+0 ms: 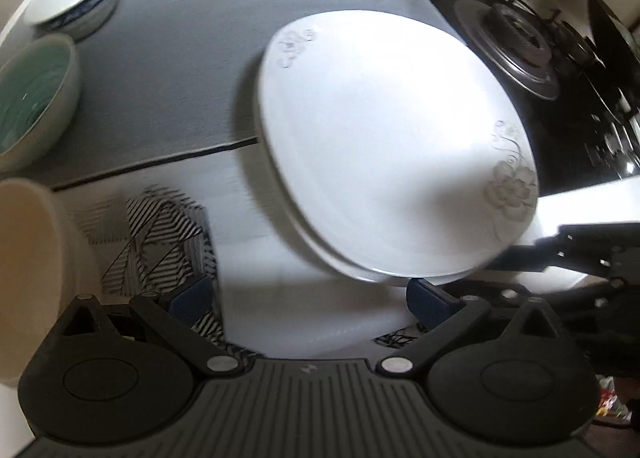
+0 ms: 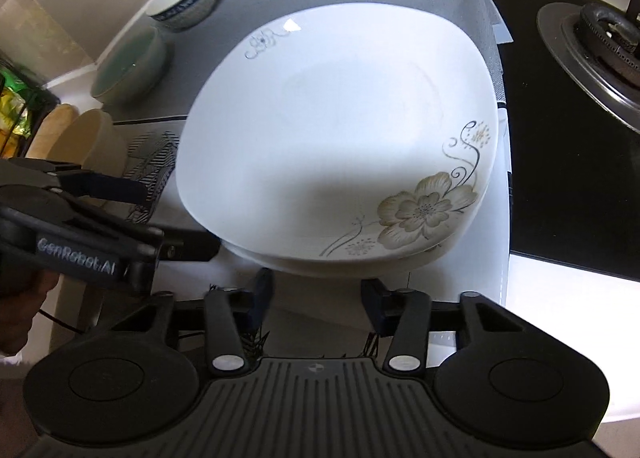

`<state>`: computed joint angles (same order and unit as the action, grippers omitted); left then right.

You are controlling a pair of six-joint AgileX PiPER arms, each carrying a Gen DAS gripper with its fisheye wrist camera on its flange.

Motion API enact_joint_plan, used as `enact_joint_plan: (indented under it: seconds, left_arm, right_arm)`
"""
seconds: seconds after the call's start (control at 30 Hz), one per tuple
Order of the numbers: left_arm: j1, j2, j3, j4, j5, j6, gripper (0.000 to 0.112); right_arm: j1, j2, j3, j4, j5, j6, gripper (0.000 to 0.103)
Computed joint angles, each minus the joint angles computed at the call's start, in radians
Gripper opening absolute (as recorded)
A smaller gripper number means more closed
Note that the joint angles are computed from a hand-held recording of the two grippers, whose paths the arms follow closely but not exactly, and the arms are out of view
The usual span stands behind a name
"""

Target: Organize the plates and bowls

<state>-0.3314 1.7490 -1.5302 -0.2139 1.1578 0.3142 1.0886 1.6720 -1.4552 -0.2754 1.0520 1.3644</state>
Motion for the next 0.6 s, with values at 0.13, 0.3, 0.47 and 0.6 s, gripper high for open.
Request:
enact_joint_plan:
  seconds: [0.13,0.3,0.47,0.6]
  left_arm:
    - [-0.008,0.004,-0.01,0.002,-0.003,-0.009,0.103]
    - [-0.008,0.013,-0.028,0.011,-0.012,-0.028,0.103]
    - [-0.017,0.025,-0.047,0.057,-0.053,-0.076,0.103]
    - [0.005,0.015,-0.052,0.05,-0.05,-0.075,0.102]
  right_arm:
    - [-0.01,0.006,0.001,0.006,-0.008,-0.006,0.039]
    - [-0.032,-0.001,0.007,0.02,-0.019,-0.016,0.039]
    - [-0.065,-0.002,0.008,0.049,-0.035,-0.038,0.039]
    - [-0.078,-0.012,0.004,0.064,-0.029,-0.048,0.039]
